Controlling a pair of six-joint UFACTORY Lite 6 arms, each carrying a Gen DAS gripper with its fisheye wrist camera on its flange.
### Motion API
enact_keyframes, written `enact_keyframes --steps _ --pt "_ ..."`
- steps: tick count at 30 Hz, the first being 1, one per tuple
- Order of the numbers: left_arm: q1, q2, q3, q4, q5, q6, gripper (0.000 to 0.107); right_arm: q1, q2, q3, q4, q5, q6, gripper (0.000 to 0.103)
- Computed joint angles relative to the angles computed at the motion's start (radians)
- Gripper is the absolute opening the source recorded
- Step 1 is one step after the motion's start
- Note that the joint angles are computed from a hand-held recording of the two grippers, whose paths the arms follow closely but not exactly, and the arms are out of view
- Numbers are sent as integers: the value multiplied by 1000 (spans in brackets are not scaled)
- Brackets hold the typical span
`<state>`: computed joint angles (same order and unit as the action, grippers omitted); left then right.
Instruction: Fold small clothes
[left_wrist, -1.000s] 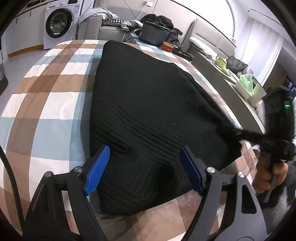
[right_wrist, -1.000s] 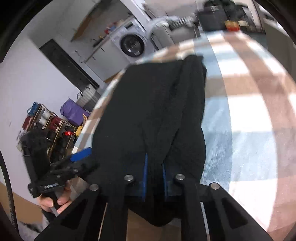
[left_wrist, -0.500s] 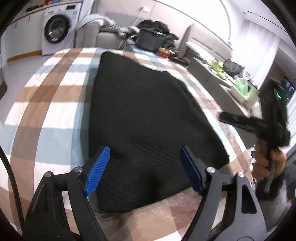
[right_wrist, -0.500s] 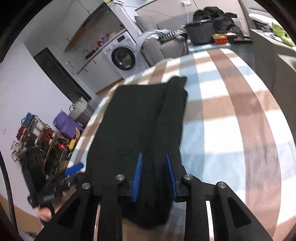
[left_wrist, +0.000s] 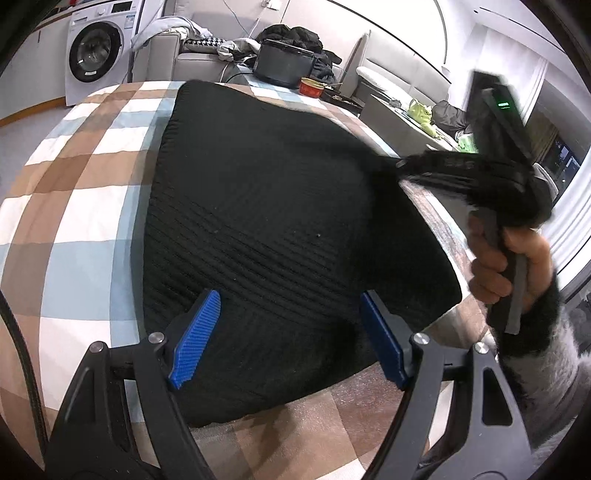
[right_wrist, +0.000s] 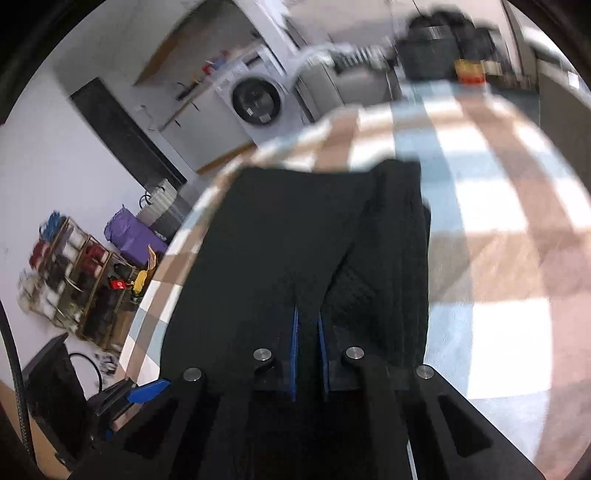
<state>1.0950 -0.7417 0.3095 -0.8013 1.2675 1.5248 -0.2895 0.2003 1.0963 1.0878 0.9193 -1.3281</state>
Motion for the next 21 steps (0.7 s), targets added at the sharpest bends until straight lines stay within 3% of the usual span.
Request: enact_keyframes --steps 4,5,7,11,13,17,21 --pt "23 20 14 -8 24 22 75 -5 -117 -83 -6 -81 -44 9" --pt "15 27 12 -8 14 20 75 29 -90 -84 -50 -156 -21 9" --pt "-10 25 4 -3 -19 3 75 49 -9 -55 -130 -193 58 11" --pt "8 1 15 -7 5 0 75 -26 66 7 -102 -53 77 24" --pt "3 6 19 -6 -13 -9 75 -78 66 13 -112 25 78 25" --pt "-19 -1 10 -4 -48 -25 75 -196 44 -42 -170 241 23 36" --pt "-38 -35 -7 1 -65 -45 75 -229 -66 -165 -185 244 -60 31"
